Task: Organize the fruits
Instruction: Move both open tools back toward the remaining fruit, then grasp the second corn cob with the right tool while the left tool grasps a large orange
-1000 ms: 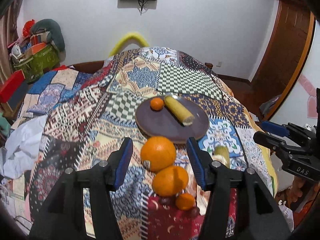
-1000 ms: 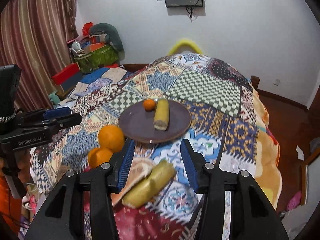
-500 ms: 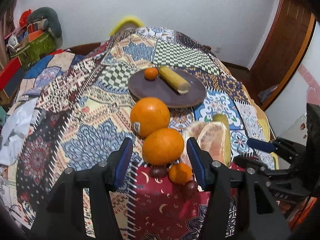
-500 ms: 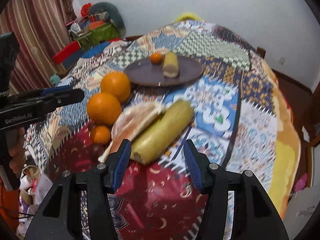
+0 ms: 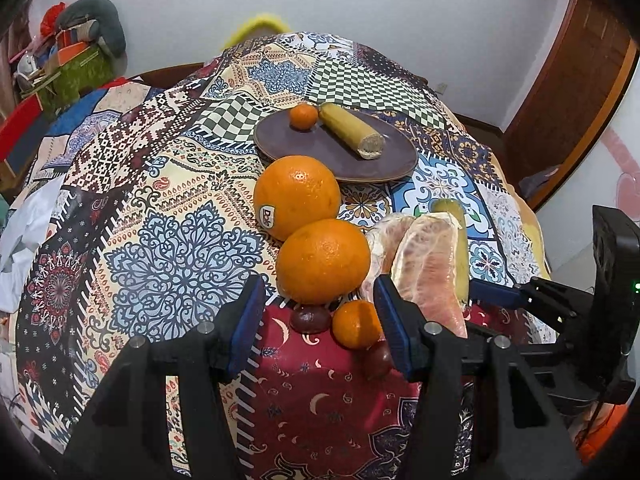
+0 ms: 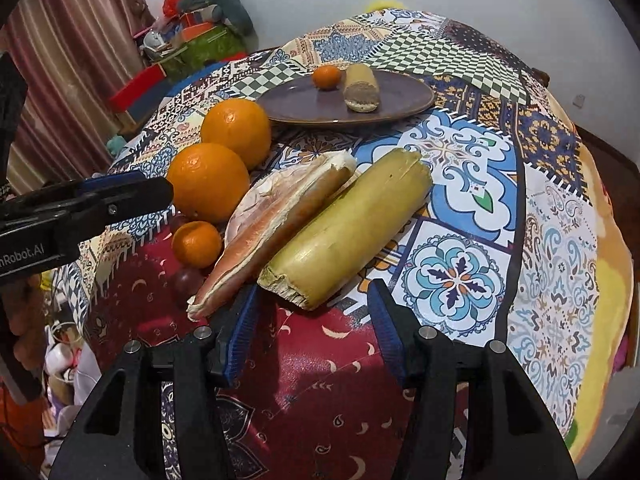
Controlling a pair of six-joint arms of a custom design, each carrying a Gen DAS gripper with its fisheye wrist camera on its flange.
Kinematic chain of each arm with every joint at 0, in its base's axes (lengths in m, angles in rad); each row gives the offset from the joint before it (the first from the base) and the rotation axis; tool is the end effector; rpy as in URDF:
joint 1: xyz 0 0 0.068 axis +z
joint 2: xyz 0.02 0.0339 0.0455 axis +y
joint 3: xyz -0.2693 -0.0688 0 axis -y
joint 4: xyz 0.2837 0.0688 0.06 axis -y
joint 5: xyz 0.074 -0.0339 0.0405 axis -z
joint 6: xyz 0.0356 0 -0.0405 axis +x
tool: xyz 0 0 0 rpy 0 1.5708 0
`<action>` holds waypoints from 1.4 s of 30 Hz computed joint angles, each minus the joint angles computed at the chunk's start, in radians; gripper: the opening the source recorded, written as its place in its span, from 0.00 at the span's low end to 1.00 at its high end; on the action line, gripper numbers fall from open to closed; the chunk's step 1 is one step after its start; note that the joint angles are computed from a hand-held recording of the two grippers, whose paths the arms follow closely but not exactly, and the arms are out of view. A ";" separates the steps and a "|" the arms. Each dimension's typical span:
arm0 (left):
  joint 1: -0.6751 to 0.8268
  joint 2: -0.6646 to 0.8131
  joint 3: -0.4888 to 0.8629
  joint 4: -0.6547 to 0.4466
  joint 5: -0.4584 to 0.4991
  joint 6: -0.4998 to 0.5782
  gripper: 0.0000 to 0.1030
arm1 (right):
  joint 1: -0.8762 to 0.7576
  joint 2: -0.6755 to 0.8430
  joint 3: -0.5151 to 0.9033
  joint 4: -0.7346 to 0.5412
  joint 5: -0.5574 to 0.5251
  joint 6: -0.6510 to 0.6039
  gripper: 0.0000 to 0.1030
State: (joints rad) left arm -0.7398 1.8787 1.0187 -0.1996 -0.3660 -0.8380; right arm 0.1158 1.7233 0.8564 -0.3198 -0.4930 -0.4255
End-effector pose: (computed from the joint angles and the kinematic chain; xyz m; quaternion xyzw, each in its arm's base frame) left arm 0.2927 -0.2499 0.1007 -0.0926 0.9480 -0.0523 0.3001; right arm 0.3256 0.0548 0.1046 -0.2994 0.9048 0.2081 0.2198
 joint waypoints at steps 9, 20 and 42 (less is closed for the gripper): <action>0.010 0.078 0.079 -0.025 0.004 0.027 0.54 | -0.099 0.019 0.037 0.003 0.032 -0.036 0.50; 0.030 0.151 0.135 -0.038 0.000 0.034 0.65 | -0.126 0.008 0.059 -0.065 -0.008 -0.061 0.50; 0.054 0.157 0.110 0.038 0.022 0.047 0.61 | -0.119 0.066 0.120 -0.093 0.021 -0.066 0.33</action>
